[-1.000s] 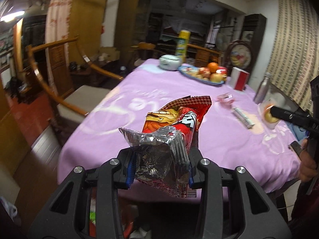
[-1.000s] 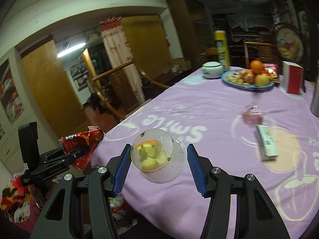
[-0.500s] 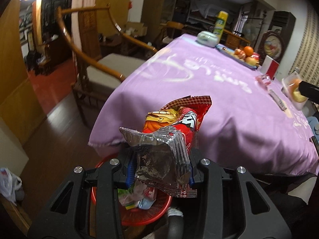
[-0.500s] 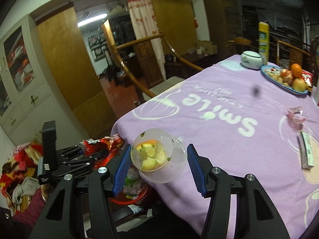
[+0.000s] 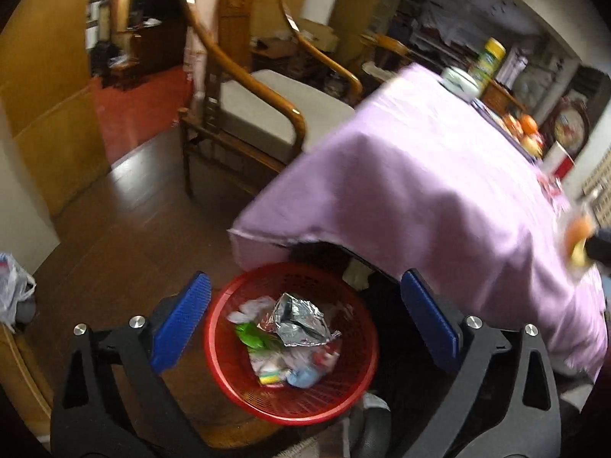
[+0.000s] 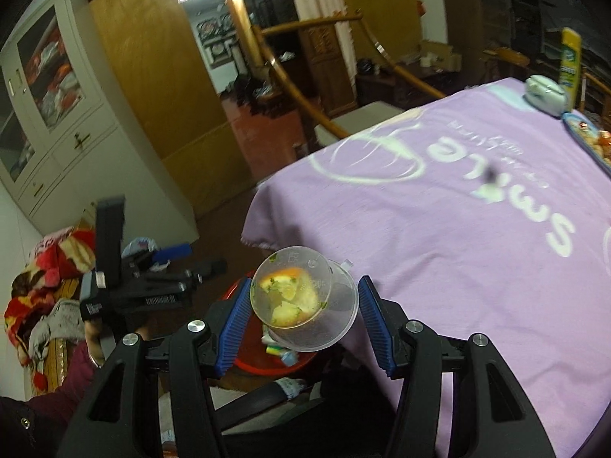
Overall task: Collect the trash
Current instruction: 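Carry the snack wrapper and clear cup to the red basket and release them, then return both tools to the table toward the pink wrapper and medicine box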
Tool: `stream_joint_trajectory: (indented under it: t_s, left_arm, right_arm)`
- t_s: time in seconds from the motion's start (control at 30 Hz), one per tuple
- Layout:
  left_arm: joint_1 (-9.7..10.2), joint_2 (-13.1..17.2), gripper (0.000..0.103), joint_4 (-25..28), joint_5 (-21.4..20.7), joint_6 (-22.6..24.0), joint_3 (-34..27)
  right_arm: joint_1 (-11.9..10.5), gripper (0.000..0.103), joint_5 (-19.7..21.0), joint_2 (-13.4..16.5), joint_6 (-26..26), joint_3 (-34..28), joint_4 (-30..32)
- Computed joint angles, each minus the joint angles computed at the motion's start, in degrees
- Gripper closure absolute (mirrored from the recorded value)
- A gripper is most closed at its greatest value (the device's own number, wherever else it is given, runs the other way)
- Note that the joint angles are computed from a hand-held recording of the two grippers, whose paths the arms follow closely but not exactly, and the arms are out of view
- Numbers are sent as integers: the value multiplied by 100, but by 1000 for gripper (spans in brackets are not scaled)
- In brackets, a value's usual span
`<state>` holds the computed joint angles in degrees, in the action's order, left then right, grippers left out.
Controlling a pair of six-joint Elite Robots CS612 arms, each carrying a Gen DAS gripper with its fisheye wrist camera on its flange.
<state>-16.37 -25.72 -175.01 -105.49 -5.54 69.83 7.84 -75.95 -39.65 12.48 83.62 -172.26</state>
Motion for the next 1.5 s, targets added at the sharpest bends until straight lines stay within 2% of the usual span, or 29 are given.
stream_joint_trajectory:
  t_s: [0.2,0.33,0.4,0.43,0.67,0.77,1.1,1.5]
  left_arm:
    - [77,52,7,-131,559,-339,-11]
    - [148,112,7,-92,581,-481,-85]
    - [175,133,7,-69,583,-525,-107]
    - [184,138,7,-75,614,-532,-106]
    - [141,119,7,-247,966,-467,-33]
    - [116,107,7,-195,931,-407,-37]
    - [-31,-59,7,-484,886,-99,164]
    - [-369,-415,7,-908,903,414,607]
  right_arm:
    - [112,47,352,250,-308,-491,666]
    - [203,47,664,431,-600,-887,1140]
    - [205,38,858,488,-733,-1003,1268]
    - [217,33,873,510,-760,-1056,1303]
    - [233,33,584,549,-635,-1108,1235]
    - [192,32,491,508,-490,-986,1081]
    - [44,30,279,224,-54,-341,230]
    - [-263,23,-129,-321,600,916,-1426]
